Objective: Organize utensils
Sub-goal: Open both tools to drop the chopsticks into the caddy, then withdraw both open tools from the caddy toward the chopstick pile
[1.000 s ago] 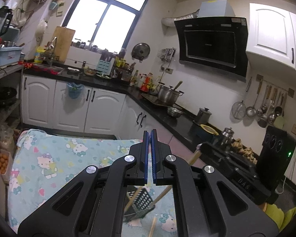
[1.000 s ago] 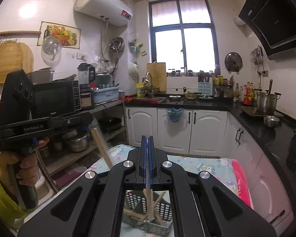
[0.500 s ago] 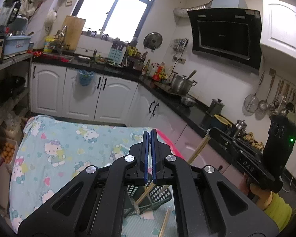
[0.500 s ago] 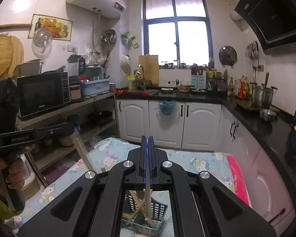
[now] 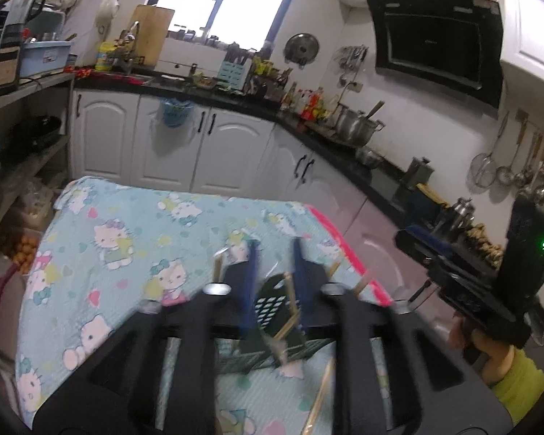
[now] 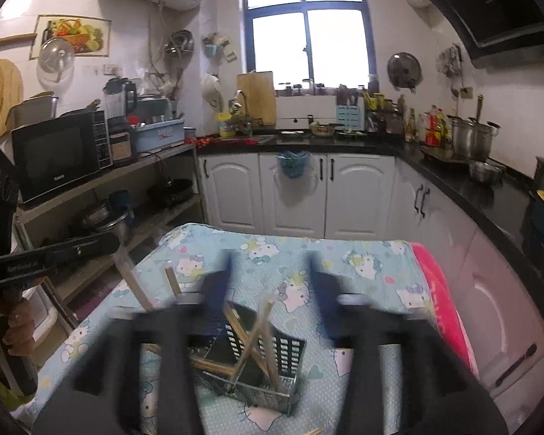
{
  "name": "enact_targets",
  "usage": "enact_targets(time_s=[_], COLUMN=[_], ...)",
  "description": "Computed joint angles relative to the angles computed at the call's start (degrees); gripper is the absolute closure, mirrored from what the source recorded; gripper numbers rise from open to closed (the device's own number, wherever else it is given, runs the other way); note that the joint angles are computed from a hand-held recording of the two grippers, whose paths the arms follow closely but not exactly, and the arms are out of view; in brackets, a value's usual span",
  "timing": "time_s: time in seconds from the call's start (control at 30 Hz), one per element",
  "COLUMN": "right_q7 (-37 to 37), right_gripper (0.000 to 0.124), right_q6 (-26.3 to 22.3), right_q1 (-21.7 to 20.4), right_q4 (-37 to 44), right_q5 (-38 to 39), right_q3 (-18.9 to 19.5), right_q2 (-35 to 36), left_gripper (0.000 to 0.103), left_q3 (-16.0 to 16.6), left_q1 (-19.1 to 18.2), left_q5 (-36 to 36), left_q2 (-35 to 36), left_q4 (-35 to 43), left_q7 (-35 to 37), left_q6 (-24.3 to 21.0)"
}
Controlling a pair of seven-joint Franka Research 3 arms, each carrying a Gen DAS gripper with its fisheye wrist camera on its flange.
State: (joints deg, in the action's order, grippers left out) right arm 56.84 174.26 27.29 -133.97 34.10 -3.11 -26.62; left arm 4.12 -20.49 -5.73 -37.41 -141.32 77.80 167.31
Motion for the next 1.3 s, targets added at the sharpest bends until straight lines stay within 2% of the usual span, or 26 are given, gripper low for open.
enact_targets(time_s=[0.03,0.1,0.17,0.23,0.27,0.33,0.37,0.5,0.7,1.3], right_q7=[-0.48,0.08,0.64,1.10,1.38,1.92,2.23,3.75,5.49,10.61], right_gripper=[0.073,0.071,0.068,0.066,0.063,0.057,0.055,0.049,0.047,0.044], right_q6=[0.38,-0.07,0.36,0.10,0.33,0.69,0.86,0.97,0.34,-3.08], right_q1=[0.78,0.01,-0.29,-0.28,-0.34,-0.42,-0.42,-0.86,-0.60,-2.37], right_q4=[-0.60,-1.61,-2.70,-3.70,-4.31,-5.43,-6.13,-8.15,-10.37,-16.71], right_q5=[0.59,0.27,0.18,0.02,-0.06,-0.37,-0.53,-1.68,-2.77,-6.75], right_q3=[-0.59,-0.05,0.24,0.22,0.33,0.46,0.55,1.12,0.91,3.50], right_q2=[-0.51,-1.38,-2.19,-3.17,-3.67,-4.63,-5.20,-6.97,-9.08,-14.72], left_gripper=[0.063,0.059,0.046,0.031,0.029,0.015,0.012,0.011,0.011,0.011], left_q3=[-0.98,-2.41,-3.45,-3.87,-4.16,-4.81,-4.94,-4.84,-4.53,-3.81], left_q1=[1.27,3.25,4.97,6.00,6.58,7.84,8.23,8.84,9.03,5.02], left_q5=[0.66,1.78,2.85,3.75,4.27,5.43,5.83,7.08,8.63,7.53], left_q2=[-0.45,-1.52,-2.46,-3.93,-4.91,-6.42,-7.31,-10.29,-13.86,-20.50], left_q4=[-0.53,-1.56,-2.34,-3.55,-4.42,-5.56,-6.18,-8.40,-11.30,-18.41], left_q7=[-0.56,-1.81,-3.37,-4.62,-5.30,-6.78,-7.57,-9.91,-11.83,-12.92], left_q6=[-0.12,-0.41,-0.95,-0.86,-0.46,-0.30,-0.28,-0.44,-2.47,-7.56])
